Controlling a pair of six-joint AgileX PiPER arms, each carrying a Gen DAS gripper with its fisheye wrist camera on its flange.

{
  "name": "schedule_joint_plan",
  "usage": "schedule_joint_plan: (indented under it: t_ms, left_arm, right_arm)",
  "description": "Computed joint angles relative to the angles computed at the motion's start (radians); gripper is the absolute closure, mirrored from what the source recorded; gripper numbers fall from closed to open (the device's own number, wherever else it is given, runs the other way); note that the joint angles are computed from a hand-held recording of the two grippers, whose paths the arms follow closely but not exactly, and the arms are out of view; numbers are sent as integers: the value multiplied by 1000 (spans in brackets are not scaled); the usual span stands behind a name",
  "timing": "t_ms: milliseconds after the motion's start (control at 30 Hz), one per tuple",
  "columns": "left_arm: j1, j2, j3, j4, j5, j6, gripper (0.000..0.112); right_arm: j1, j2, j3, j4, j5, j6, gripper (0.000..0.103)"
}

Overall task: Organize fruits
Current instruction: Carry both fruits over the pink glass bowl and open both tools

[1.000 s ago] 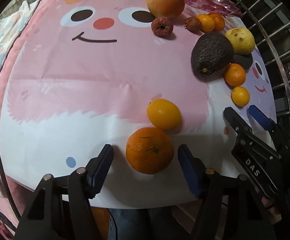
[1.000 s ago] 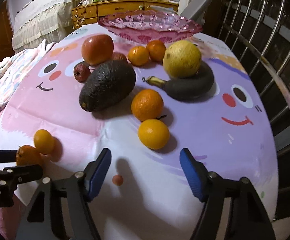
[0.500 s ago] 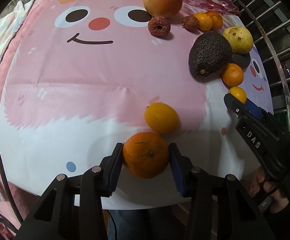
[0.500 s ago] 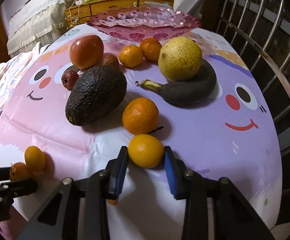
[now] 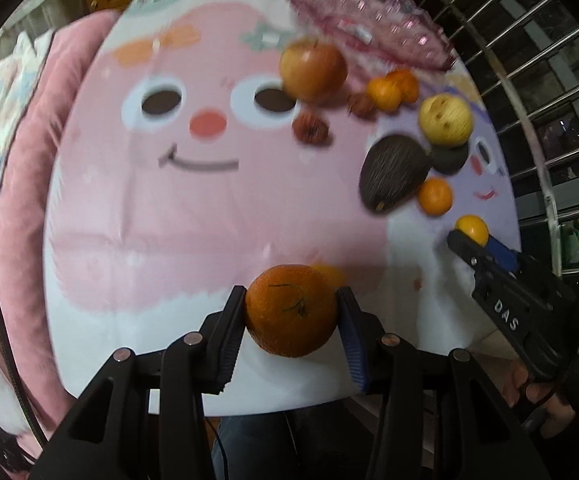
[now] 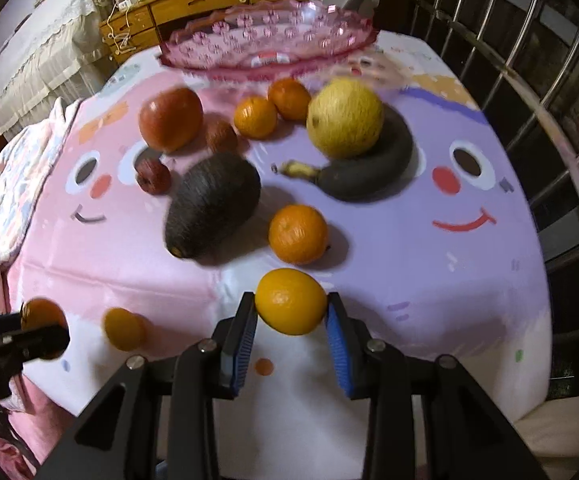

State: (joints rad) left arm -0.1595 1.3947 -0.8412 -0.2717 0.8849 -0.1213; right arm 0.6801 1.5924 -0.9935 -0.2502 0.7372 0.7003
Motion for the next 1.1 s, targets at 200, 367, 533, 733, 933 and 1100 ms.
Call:
schedule_joint_plan:
  t_ms: [200, 367, 533, 733, 933, 1100]
  left_arm:
    - [22, 25, -228, 46, 97, -9, 69]
    - [38, 85, -433, 75, 127, -26, 69]
    - [41, 211, -631, 80, 138, -63, 69]
    - [32, 442, -889, 61, 154, -80, 69]
    - [30, 680, -1113, 48, 197, -141, 69]
    - [12, 870, -1326, 81, 280, -177, 69]
  right_arm:
    - [-29, -16, -169, 31, 116, -87, 68]
    - [-103, 33, -353, 80, 164, -235, 68]
    - [-193, 126, -537, 189, 195, -430, 68]
    - [-279, 265, -684, 282, 160, -559, 68]
    - [-353, 431, -816, 412, 170, -689, 68]
    - [-375, 554, -921, 464, 212, -748, 68]
